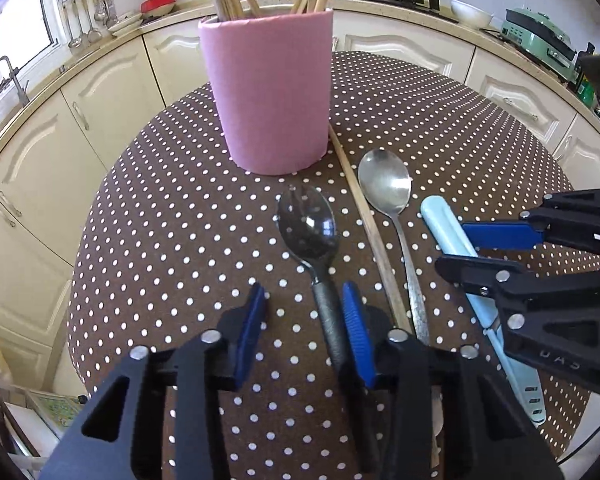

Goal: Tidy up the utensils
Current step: 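Grasp the metal spoon with the left gripper while the right gripper grasps the pale blue knife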

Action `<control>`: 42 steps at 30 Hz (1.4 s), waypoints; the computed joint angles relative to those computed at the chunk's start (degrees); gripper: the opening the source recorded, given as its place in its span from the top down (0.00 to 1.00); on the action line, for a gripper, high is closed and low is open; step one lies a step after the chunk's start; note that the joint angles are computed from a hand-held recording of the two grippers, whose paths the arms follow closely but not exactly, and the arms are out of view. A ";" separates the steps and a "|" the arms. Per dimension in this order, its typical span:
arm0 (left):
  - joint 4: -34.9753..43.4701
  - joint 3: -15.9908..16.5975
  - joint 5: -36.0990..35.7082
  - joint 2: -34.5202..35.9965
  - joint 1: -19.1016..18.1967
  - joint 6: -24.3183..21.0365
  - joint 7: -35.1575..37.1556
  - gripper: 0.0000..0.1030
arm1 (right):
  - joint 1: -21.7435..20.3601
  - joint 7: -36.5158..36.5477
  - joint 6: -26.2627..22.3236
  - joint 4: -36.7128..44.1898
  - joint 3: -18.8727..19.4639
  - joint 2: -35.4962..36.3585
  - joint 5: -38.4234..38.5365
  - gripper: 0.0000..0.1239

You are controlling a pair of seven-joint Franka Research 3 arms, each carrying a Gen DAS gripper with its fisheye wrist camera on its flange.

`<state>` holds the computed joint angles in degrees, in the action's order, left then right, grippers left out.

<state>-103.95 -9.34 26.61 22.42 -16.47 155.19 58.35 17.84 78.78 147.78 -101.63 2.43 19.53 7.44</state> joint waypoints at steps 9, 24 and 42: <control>3.07 -1.03 -2.65 1.65 0.44 -1.98 3.08 0.89 | 1.12 1.43 -2.30 4.75 -0.79 3.13 -2.28 0.80; -2.28 -2.94 -9.55 -0.82 3.75 5.32 6.66 0.89 | -0.05 4.89 -6.85 8.34 -0.59 4.77 -2.17 0.82; -18.85 5.85 -15.97 -9.52 -2.85 43.11 10.03 0.89 | -8.73 -29.70 21.54 -11.37 10.45 -9.76 40.58 0.83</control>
<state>-122.80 -3.49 10.65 12.90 -19.32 198.30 68.37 9.11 49.09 169.32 -112.99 12.88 9.77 48.02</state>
